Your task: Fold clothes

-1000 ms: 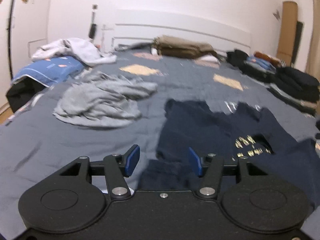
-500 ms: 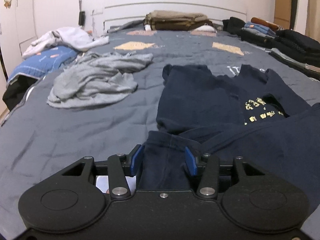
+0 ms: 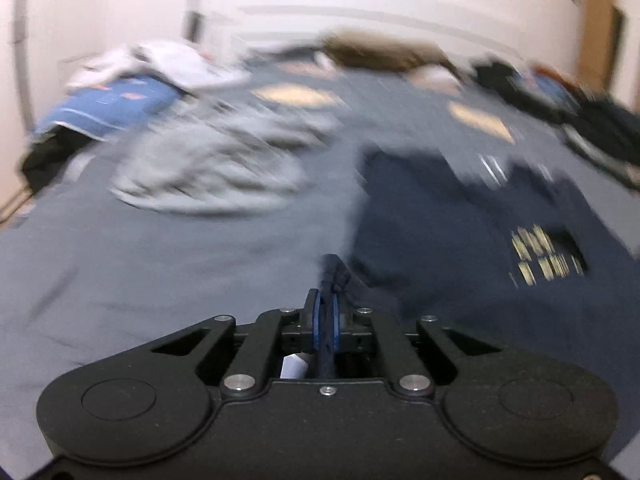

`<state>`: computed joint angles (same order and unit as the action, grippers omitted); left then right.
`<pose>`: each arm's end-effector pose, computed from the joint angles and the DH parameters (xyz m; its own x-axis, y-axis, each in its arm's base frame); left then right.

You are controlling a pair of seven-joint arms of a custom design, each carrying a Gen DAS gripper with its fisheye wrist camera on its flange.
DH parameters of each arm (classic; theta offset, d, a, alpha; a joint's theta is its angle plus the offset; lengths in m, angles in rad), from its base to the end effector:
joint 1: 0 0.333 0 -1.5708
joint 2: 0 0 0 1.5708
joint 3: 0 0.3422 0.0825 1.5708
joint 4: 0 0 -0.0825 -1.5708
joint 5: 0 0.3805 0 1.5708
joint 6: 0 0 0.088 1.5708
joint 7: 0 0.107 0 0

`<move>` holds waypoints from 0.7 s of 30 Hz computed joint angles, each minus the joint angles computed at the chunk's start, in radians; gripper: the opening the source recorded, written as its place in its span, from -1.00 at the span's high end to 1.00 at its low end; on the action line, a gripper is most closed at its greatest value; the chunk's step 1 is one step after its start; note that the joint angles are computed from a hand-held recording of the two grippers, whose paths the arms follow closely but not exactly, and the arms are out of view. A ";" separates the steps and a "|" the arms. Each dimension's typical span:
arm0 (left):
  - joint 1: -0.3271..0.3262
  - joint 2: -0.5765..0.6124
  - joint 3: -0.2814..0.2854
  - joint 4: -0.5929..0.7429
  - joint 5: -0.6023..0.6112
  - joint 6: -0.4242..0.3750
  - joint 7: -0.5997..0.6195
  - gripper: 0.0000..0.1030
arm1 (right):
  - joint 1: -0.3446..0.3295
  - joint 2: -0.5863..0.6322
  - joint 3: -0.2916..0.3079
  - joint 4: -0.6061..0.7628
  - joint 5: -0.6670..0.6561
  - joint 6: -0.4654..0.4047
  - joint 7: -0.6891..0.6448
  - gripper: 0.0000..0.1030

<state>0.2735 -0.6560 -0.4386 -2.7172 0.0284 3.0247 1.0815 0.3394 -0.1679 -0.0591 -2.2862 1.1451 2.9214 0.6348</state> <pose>0.3736 -0.0871 0.5338 0.1937 -0.9752 0.1072 -0.5625 -0.1999 -0.8023 0.5073 0.0854 0.5135 0.3021 -0.9096 -0.2851 -0.6488 0.0230 -0.7606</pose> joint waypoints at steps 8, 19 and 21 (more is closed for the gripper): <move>0.032 -0.020 -0.014 0.012 -0.010 -0.077 -0.047 0.80 | -0.016 0.005 0.015 0.022 0.093 0.015 -0.046 0.93; 0.003 0.016 -0.001 0.018 0.033 -0.070 -0.064 -0.09 | -0.030 0.015 0.008 0.010 -0.100 -0.059 0.089 0.47; -0.021 0.039 0.024 0.021 0.029 -0.066 -0.056 0.01 | -0.020 0.019 0.010 0.005 -0.084 -0.043 0.068 0.47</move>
